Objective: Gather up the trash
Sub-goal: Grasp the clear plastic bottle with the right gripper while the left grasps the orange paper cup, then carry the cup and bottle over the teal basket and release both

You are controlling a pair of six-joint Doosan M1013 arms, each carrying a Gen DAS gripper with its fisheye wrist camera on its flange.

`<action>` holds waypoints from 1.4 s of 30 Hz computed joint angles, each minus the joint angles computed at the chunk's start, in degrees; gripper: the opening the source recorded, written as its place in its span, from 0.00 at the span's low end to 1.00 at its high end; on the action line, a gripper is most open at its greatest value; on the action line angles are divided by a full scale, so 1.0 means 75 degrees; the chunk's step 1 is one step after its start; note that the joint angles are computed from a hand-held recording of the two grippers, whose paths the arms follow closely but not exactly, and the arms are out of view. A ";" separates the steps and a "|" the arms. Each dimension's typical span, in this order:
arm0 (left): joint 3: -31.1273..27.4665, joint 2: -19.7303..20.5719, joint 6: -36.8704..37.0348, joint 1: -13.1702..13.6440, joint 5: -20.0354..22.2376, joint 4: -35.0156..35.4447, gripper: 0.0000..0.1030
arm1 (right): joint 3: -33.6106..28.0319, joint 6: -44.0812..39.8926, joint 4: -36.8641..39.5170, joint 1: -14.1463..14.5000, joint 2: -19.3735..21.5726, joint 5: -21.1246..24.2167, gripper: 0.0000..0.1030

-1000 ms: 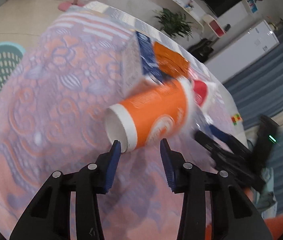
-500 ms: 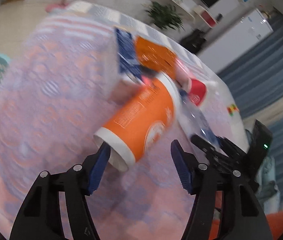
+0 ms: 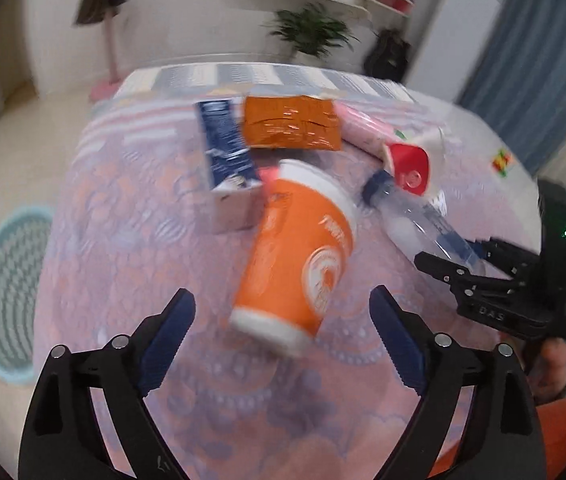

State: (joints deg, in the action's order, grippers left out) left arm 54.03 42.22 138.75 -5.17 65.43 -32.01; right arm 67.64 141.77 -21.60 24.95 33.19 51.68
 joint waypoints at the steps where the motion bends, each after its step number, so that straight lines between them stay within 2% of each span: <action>1: -0.0012 0.0012 0.0127 -0.0084 -0.0088 0.0126 0.84 | -0.0014 -0.0023 -0.0004 0.0009 0.0007 0.0013 0.51; 5: -0.0367 0.0282 0.0254 -0.0320 0.0215 0.0714 0.82 | -0.0058 -0.0138 0.0006 0.0011 0.0029 0.0064 0.51; 8: -0.0673 0.0519 0.0030 -0.0293 0.0529 0.0642 0.64 | -0.0082 -0.0224 0.0012 0.0002 0.0047 0.0068 0.52; 11: -0.0878 0.0658 -0.0068 -0.0224 0.0841 0.0334 0.59 | -0.0135 -0.0345 0.0193 -0.0038 0.0083 -0.0008 0.65; 14: -0.0798 0.0629 0.0066 -0.0170 0.0890 0.0137 0.55 | -0.0250 -0.0470 0.0400 -0.0080 0.0154 -0.0036 0.66; 18: -0.0615 0.0519 0.0021 -0.0043 0.0776 -0.0195 0.54 | -0.0450 -0.0631 0.0784 -0.0121 0.0293 0.0213 0.64; 20: -0.0550 0.0460 -0.0029 0.0039 0.0720 -0.0420 0.54 | -0.0570 -0.0532 0.0646 -0.0085 0.0371 0.0470 0.53; 21: -0.0549 0.0447 -0.0035 0.0077 0.0720 -0.0545 0.54 | -0.0586 -0.0518 0.0578 -0.0071 0.0381 0.0493 0.52; 24: -0.0507 0.0384 0.0002 0.0218 0.0610 -0.1041 0.54 | -0.0513 -0.0265 0.0352 -0.0023 0.0312 0.0250 0.51; 27: -0.0547 0.0345 0.0015 0.0368 0.0494 -0.1566 0.54 | -0.0336 0.0171 0.0289 -0.0034 0.0144 -0.0300 0.51; 32: -0.0768 0.0328 -0.0212 0.0699 0.0243 -0.2349 0.54 | -0.0385 0.0648 -0.0425 0.0105 -0.0002 -0.0958 0.51; 35: -0.0999 0.0360 -0.0382 0.0896 -0.0076 -0.2581 0.55 | -0.0784 0.0360 -0.0597 0.0206 0.0108 -0.1145 0.51; 38: -0.1282 0.0463 -0.0702 0.1102 -0.0332 -0.2702 0.55 | -0.1615 -0.0307 -0.0433 0.0313 0.0496 -0.1066 0.51; 42: -0.1773 0.0729 -0.1534 0.1436 -0.0839 -0.2531 0.55 | -0.3235 -0.1671 0.0071 0.0443 0.1331 -0.0712 0.51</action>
